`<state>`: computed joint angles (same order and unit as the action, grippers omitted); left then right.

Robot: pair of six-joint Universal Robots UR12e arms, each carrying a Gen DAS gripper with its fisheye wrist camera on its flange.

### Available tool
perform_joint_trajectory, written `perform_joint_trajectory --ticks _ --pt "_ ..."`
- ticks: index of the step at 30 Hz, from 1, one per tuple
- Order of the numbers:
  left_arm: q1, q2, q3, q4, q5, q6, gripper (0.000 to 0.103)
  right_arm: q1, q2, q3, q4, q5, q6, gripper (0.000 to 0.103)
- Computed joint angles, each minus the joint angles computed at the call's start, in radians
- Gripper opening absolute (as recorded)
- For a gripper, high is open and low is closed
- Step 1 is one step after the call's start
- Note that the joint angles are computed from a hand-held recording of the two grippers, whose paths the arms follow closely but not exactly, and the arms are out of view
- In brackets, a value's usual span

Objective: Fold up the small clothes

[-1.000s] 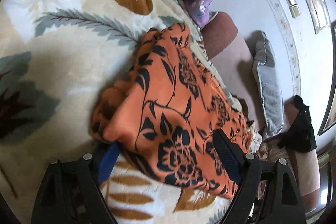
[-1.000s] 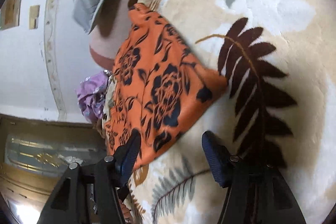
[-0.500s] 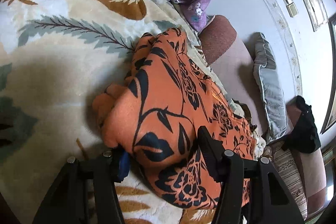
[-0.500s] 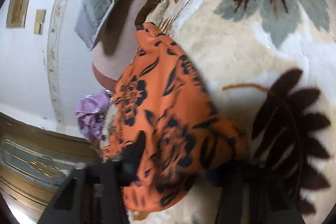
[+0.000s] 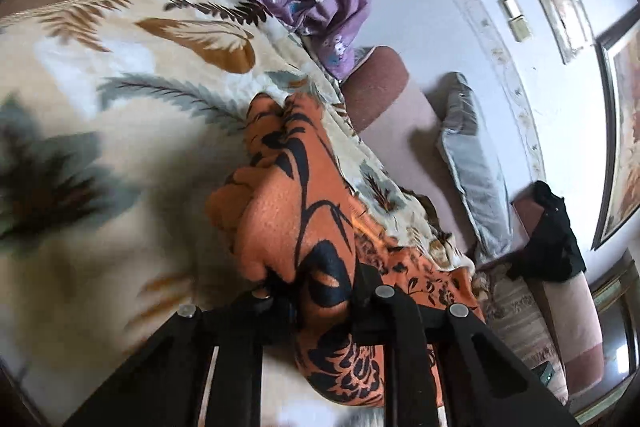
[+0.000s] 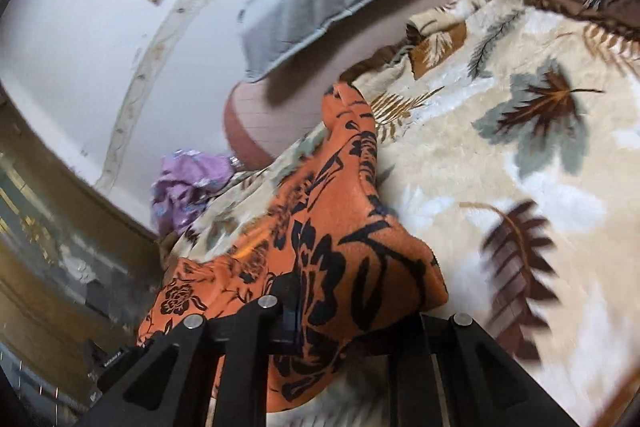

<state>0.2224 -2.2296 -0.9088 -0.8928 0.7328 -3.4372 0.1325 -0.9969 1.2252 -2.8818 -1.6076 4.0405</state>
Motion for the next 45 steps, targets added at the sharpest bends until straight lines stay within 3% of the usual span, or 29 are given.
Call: perform_joint_trajectory --ticks 3,6,8,10,13,15,18,19,21,25,30,31,33,36,40,43,45 --pt "0.023 0.075 -0.097 -0.053 0.024 0.098 0.019 0.019 -0.078 0.116 -0.005 -0.002 0.03 0.018" --pt "0.032 0.113 -0.123 -0.274 0.1 0.231 0.024 0.026 -0.123 0.18 0.1 0.024 0.031 0.018" --pt "0.041 0.136 -0.148 -0.337 0.153 0.253 0.027 0.014 -0.135 0.2 0.182 0.092 0.083 0.022" --pt "0.053 0.176 -0.194 -0.293 0.182 0.236 0.029 -0.001 -0.143 0.218 0.19 0.15 0.129 0.024" --pt "0.049 0.226 -0.22 -0.236 0.266 0.292 0.029 -0.015 -0.177 0.257 0.193 0.184 0.169 0.034" --pt "0.043 0.251 -0.227 -0.177 0.274 0.349 0.036 -0.013 -0.215 0.299 0.186 0.152 0.181 0.034" --pt "0.025 0.255 -0.206 -0.061 0.283 0.392 0.065 0.003 -0.271 0.347 0.175 0.047 0.182 0.034" --pt "0.015 0.251 -0.201 -0.002 0.309 0.391 0.069 0.014 -0.287 0.349 0.178 -0.016 0.156 0.034" --pt "-0.005 0.225 -0.169 0.053 0.359 0.399 0.069 0.015 -0.293 0.33 0.173 -0.04 0.097 0.036" --pt "-0.04 0.137 -0.045 -0.092 0.47 0.395 0.069 0.013 -0.244 0.238 0.179 0.007 -0.008 0.036" --pt "-0.063 0.067 0.014 -0.286 0.666 0.407 0.07 -0.009 -0.15 0.16 0.262 0.094 0.049 0.036" --pt "-0.064 0.057 0.02 -0.317 0.674 0.411 0.076 -0.015 -0.135 0.148 0.315 0.118 0.054 0.036" --pt "-0.05 0.069 -0.021 -0.278 0.633 0.397 0.082 -0.019 -0.119 0.14 0.335 0.128 0.038 0.035" --pt "-0.06 0.071 -0.006 -0.286 0.68 0.457 0.082 -0.017 -0.115 0.099 0.372 0.117 0.003 0.036" --pt "-0.063 0.105 -0.053 -0.134 0.64 0.472 0.082 -0.019 -0.07 0.006 0.366 0.095 -0.072 0.036" --pt "-0.075 0.09 -0.022 -0.178 0.634 0.494 0.082 -0.032 0.009 -0.107 0.388 0.139 -0.091 0.036" --pt "-0.086 0.07 -0.004 -0.23 0.652 0.512 0.082 -0.046 0.057 -0.166 0.425 0.214 -0.076 0.036"
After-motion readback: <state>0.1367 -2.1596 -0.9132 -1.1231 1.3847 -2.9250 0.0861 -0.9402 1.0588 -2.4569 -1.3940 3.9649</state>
